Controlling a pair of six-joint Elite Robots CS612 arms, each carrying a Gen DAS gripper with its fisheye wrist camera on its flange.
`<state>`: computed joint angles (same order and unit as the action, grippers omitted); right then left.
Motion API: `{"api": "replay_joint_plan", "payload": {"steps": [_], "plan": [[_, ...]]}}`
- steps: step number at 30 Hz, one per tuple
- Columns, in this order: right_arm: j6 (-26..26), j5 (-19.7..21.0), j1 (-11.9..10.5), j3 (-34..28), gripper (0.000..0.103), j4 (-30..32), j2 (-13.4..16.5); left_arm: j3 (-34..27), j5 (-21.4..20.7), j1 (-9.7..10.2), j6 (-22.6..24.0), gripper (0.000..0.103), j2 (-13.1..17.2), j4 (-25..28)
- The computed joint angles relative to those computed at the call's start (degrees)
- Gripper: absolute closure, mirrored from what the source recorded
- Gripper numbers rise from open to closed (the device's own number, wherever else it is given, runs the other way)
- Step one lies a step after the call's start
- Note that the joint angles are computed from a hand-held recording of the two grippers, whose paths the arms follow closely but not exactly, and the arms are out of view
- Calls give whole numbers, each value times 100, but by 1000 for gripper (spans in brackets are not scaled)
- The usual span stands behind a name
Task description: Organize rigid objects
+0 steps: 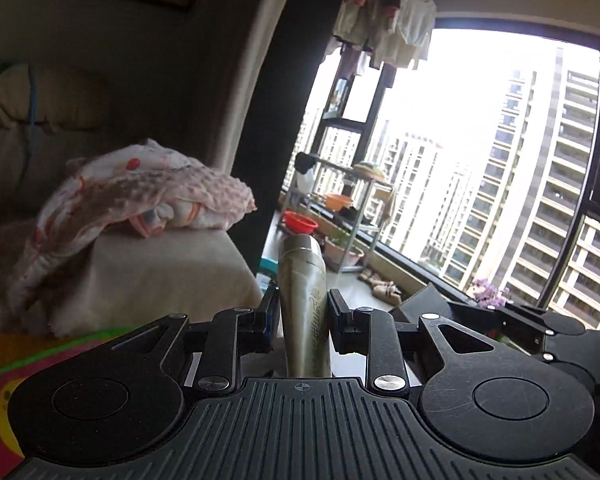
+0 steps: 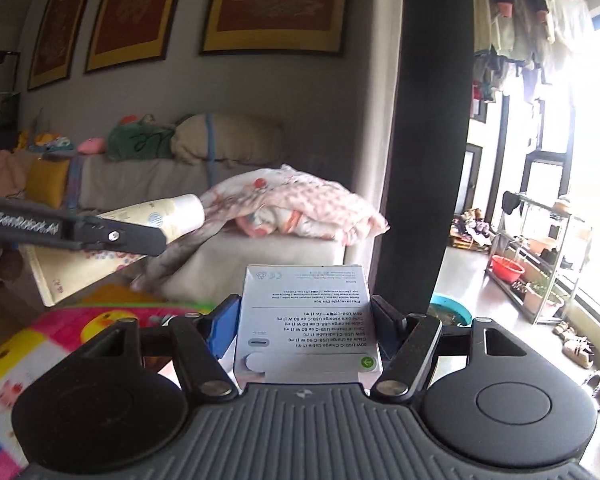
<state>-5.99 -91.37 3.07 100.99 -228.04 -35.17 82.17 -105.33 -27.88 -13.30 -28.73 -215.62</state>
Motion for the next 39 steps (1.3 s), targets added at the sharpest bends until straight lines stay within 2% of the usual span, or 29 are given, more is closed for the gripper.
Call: {"api": "replay_joint_plan", "payload": {"steps": [1, 3, 5, 9, 11, 17, 20, 24, 29, 31, 34, 37, 39], "plan": [[21, 95, -28, -109, 33, 89, 43, -180, -41, 13, -51, 73, 95, 221], [18, 370, -93, -303, 15, 376, 140, -410, 16, 31, -175, 73, 270, 585], [56, 309, -91, -424, 14, 619, 244, -528, -78, 92, -309, 73, 444, 666], [140, 485, -158, -376, 14, 826, 384, -502, -236, 266, -691, 73, 656, 389], [39, 442, -141, -368, 14, 1035, 418, -376, -199, 333, -701, 73, 691, 303], [-249, 166, 55, -569, 14, 1800, 407, 159, 906, 429, -517, 73, 619, 417], [99, 249, 150, -918, 14, 2536, 356, 323, 1008, 516, -696, 73, 591, 425], [582, 530, 296, -1708, 14, 3587, 456, 415, 1093, 569, -825, 73, 670, -43], [864, 567, 570, -3055, 15, 4978, 905, 328, 731, 668, -1186, 73, 781, -255], [759, 469, 684, -3634, 15, 5509, 1172, 300, 698, 698, -1331, 73, 810, -264], [604, 47, 851, -4544, 15, 6266, 1644, 303, 645, 754, -1585, 73, 827, -374], [501, -170, 925, -5401, 15, 6973, 2094, 290, 668, 786, -1761, 73, 835, -368], [551, -478, 960, -5946, 15, 7338, 2386, 283, 687, 800, -1828, 73, 832, -282]]}}
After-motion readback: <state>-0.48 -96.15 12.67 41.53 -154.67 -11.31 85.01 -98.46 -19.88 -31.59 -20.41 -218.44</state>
